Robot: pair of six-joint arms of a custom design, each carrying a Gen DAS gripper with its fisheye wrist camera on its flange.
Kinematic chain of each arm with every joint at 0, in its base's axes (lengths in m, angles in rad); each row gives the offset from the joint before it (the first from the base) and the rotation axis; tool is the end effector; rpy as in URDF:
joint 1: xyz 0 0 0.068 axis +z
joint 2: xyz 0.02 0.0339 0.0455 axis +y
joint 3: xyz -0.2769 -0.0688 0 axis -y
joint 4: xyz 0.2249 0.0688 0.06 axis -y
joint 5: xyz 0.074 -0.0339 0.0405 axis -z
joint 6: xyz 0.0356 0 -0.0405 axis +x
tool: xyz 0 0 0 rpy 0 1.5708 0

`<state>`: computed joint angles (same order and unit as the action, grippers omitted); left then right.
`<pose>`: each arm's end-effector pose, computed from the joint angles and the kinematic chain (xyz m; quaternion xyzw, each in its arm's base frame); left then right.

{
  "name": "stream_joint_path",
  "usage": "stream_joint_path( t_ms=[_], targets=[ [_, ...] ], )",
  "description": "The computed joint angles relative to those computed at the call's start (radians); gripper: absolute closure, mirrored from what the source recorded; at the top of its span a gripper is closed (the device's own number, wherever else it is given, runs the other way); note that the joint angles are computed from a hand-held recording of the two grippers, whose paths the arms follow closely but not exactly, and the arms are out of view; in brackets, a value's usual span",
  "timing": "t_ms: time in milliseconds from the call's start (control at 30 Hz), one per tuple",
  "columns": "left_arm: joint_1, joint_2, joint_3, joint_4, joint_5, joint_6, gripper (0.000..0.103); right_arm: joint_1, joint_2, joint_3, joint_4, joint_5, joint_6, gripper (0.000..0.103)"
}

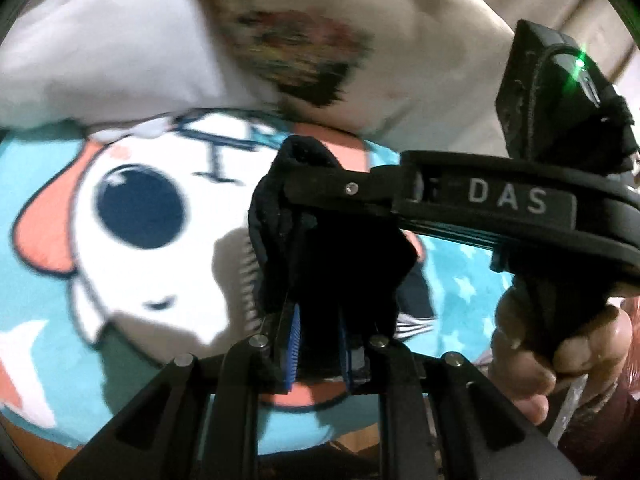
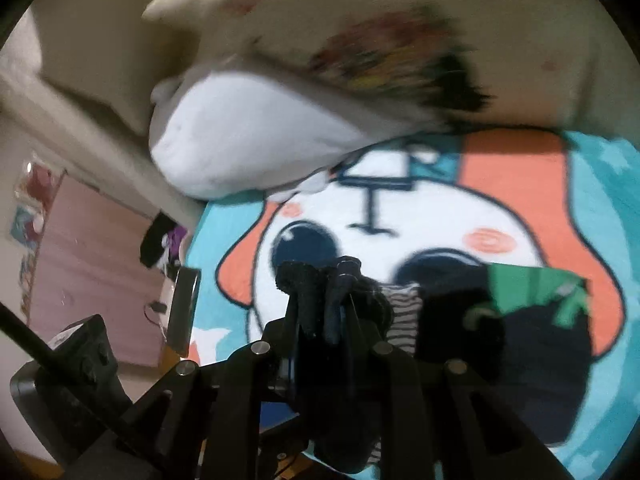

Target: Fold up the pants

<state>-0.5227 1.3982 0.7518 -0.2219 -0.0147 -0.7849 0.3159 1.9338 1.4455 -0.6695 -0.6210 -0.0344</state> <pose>0.2246 -0.1288 0.2151 -0.1252 0.9305 -0.2038 0.2773 0.3609 0.1397 0.2255 -0.2241 0.9068 0.3235 0.1513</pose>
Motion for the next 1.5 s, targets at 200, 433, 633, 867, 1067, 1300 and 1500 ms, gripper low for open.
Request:
stream_joint_path(
  t_ms=[200, 433, 633, 867, 1067, 1300, 1500],
  targets=[
    [-0.113, 0.247, 0.201, -0.01, -0.002, 0.01, 0.087, -0.245, 0.088, 0.026, -0.048, -0.084, -0.085, 0.084],
    [-0.112, 0.25, 0.222, -0.04, 0.009, -0.041, 0.072, -0.395, 0.179, 0.083, -0.01, 0.028, -0.129, 0.069],
    [-0.049, 0.204, 0.159, -0.082, -0.013, -0.153, 0.065, -0.475, 0.101, 0.074, -0.003, -0.131, -0.17, 0.068],
    [-0.064, 0.4, 0.237, -0.066, -0.013, -0.168, 0.065, -0.404, 0.231, 0.141, -0.287, -0.296, -0.362, 0.076],
    [-0.108, 0.481, 0.309, -0.132, -0.082, -0.149, 0.062, -0.425, 0.253, 0.045, -0.193, -0.177, -0.377, 0.095],
    [-0.052, 0.29, 0.167, -0.044, -0.033, -0.146, 0.053, -0.474, 0.204, 0.065, -0.177, -0.222, -0.379, 0.056],
    [0.078, 0.288, 0.075, 0.114, 0.076, -0.15, 0.041, -0.464, 0.26, 0.102, -0.133, -0.193, -0.303, 0.031]
  ],
)
